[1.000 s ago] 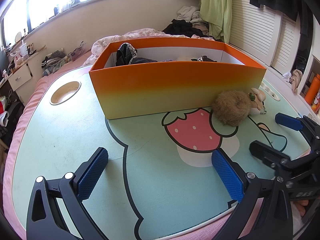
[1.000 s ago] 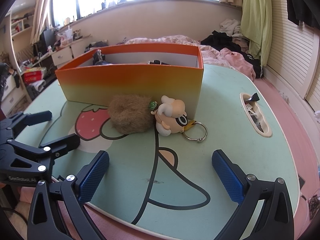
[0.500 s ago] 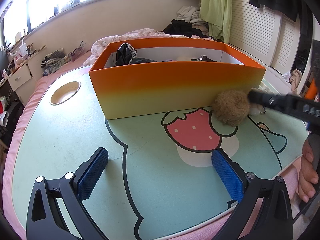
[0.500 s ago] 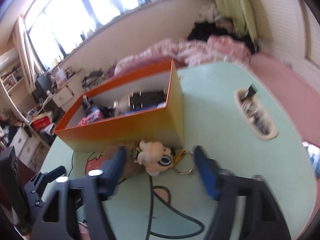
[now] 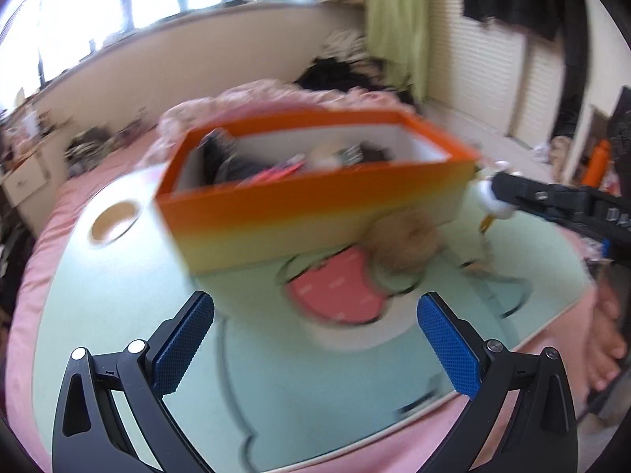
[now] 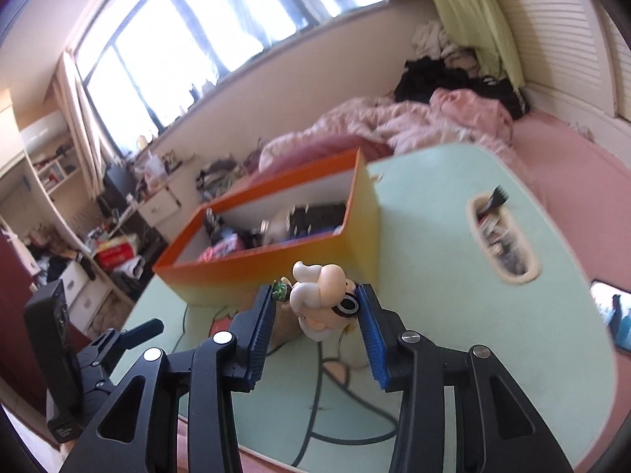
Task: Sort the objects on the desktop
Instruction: 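Grasp the brown fur ball with left tool while right tool grasps the cartoon figurine, then drop the fur ball into orange box with left tool while right tool drops figurine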
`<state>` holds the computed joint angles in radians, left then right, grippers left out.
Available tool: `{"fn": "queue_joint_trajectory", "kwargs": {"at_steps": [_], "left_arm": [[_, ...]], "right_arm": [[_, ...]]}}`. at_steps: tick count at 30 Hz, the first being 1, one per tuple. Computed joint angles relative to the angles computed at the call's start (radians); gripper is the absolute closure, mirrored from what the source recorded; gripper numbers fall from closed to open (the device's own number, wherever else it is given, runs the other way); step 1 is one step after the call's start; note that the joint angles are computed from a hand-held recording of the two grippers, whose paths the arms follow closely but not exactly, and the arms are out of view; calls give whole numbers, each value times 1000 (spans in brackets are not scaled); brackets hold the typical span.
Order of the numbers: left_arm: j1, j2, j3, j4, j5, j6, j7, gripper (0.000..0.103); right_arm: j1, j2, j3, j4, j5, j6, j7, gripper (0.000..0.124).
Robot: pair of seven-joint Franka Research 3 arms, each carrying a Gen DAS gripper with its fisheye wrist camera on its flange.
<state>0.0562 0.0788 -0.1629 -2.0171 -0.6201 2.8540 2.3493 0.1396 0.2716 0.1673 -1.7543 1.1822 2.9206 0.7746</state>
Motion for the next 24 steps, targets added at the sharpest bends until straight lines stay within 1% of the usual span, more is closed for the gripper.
{"fn": "queue_joint_trajectory", "kwargs": {"at_steps": [2, 4, 5, 6, 7, 8, 9, 10, 11, 12, 14, 15, 16, 17, 18, 19, 21, 22, 23, 24], "left_arm": [[-6, 17, -9, 50, 0, -58, 0, 1], [-19, 51, -17, 111, 33, -98, -38, 3], [-32, 80, -14, 152, 97, -128, -91, 7], [-36, 96, -14, 172, 140, -149, -124, 14], [-48, 124, -7, 208, 214, -185, -186, 20], [-54, 149, -3, 239, 274, -226, -236, 40], [-56, 176, -2, 273, 303, -278, -263, 68], [-24, 186, -33, 284, 262, -307, -228, 71], [17, 177, -69, 270, 167, -303, -151, 71], [33, 169, -79, 262, 121, -311, -129, 72], [60, 139, -84, 236, 26, -285, -81, 72], [79, 114, -89, 221, -50, -276, -33, 72], [92, 89, -87, 212, -123, -278, 13, 72], [92, 76, -76, 212, -159, -281, 36, 72], [91, 58, -66, 214, -201, -269, 64, 72], [83, 49, -55, 224, -220, -247, 80, 72], [56, 62, -34, 262, -207, -181, 63, 72], [44, 84, -25, 297, -179, -143, 26, 72], [30, 117, -14, 336, -126, -104, -42, 72], [18, 152, -3, 369, -58, -78, -121, 69]], "right_arm": [[-8, -10, 2, 1, 26, 11, -15, 83], [-6, -22, 1, -8, 40, 29, -30, 83], [-6, -25, -1, -9, 45, 30, -35, 83], [-5, -25, -2, -8, 49, 28, -37, 83], [-4, -28, -5, -10, 45, 23, -32, 83], [-6, -32, -6, -13, 50, 16, -34, 83], [-5, -35, -8, -14, 51, 11, -35, 83], [-4, -38, -9, -14, 53, 4, -38, 82], [-3, -40, -8, -12, 62, -1, -47, 83], [-2, -41, -8, -8, 69, -7, -55, 83], [0, -42, -9, 5, 76, -43, -57, 83], [2, -39, -11, 20, 73, -63, -56, 83], [9, -32, -11, 41, 65, -64, -60, 83], [19, -22, -10, 62, 57, -45, -62, 83], [28, -10, -8, 84, 47, -24, -59, 83], [37, 12, -9, 124, 23, -16, -34, 83], [39, 56, 1, 196, -5, -18, 13, 83], [46, 87, 3, 242, -33, -10, 46, 82], [57, 113, -1, 276, -80, 1, 87, 82], [78, 142, -19, 309, -149, 14, 148, 82]]}}
